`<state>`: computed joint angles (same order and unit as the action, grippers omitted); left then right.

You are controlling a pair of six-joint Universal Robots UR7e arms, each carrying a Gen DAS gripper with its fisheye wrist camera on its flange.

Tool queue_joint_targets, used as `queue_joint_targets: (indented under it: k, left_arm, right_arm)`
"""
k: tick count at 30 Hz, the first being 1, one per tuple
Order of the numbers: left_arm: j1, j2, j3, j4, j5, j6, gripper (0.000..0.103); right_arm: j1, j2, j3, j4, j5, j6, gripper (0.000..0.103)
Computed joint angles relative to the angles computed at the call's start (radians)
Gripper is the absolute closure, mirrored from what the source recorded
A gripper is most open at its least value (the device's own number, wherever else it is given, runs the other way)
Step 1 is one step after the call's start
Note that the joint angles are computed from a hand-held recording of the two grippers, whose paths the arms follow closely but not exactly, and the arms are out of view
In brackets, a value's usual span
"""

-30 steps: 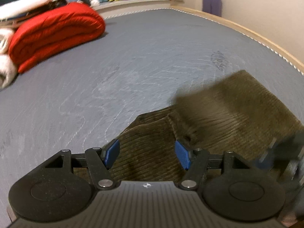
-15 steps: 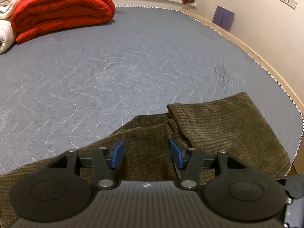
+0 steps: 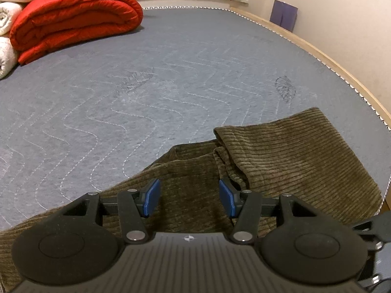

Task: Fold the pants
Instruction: 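Fold the lifted edge over and open the right tool while the left tool approaches, then grasp the folded corduroy edge with the left tool and lift it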

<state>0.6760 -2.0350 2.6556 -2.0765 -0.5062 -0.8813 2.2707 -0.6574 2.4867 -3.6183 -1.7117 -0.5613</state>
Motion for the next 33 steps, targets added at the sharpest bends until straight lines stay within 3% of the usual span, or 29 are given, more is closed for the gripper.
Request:
queue_joint_targets:
  k: [4, 6, 8, 10, 12, 16, 17, 21, 23, 26, 30, 33]
  left_arm:
    - [-0.010, -0.017, 0.003, 0.016, 0.002, -0.003, 0.044]
    - [-0.011, -0.021, 0.004, 0.018, -0.001, -0.004, 0.044]
    - [-0.002, -0.020, 0.006, -0.003, -0.011, 0.007, 0.044]
    - [0.009, -0.009, 0.006, -0.031, -0.020, 0.021, 0.044]
    - [0.019, 0.004, 0.005, -0.069, -0.029, 0.038, 0.044]
    - [0.035, 0.018, 0.014, -0.179, -0.070, 0.074, 0.044]
    - [0.043, 0.021, 0.018, -0.221, -0.088, 0.087, 0.043]
    - [0.116, 0.074, 0.028, -0.456, -0.203, 0.172, 0.041]
    - [0.170, 0.129, 0.022, -0.567, -0.273, 0.201, 0.035]
    - [0.254, 0.218, 0.004, -0.718, -0.372, 0.258, 0.031]
    - [0.353, 0.334, -0.035, -0.848, -0.442, 0.297, 0.030]
    - [0.416, 0.413, -0.062, -0.924, -0.485, 0.327, 0.029]
  right_arm:
    - [-0.020, -0.076, 0.029, 0.011, 0.088, -0.053, 0.088]
    - [-0.030, -0.125, 0.035, 0.113, 0.113, -0.118, 0.088]
    - [-0.028, -0.137, 0.044, 0.163, 0.099, -0.188, 0.088]
    - [-0.019, -0.115, 0.058, 0.134, 0.063, -0.234, 0.085]
    - [-0.012, -0.095, 0.061, 0.098, 0.049, -0.237, 0.078]
    - [0.010, -0.091, 0.060, 0.119, 0.039, -0.287, 0.047]
    - [0.018, -0.073, 0.056, 0.104, 0.026, -0.305, 0.047]
    - [0.068, -0.014, 0.044, 0.035, -0.061, -0.344, 0.048]
    - [0.069, -0.002, 0.046, 0.021, -0.077, -0.373, 0.057]
    - [0.059, -0.053, 0.047, 0.070, -0.047, -0.363, 0.072]
    - [0.048, -0.108, 0.055, 0.062, 0.010, -0.278, 0.074]
    - [0.046, -0.126, 0.067, 0.043, 0.032, -0.260, 0.075]
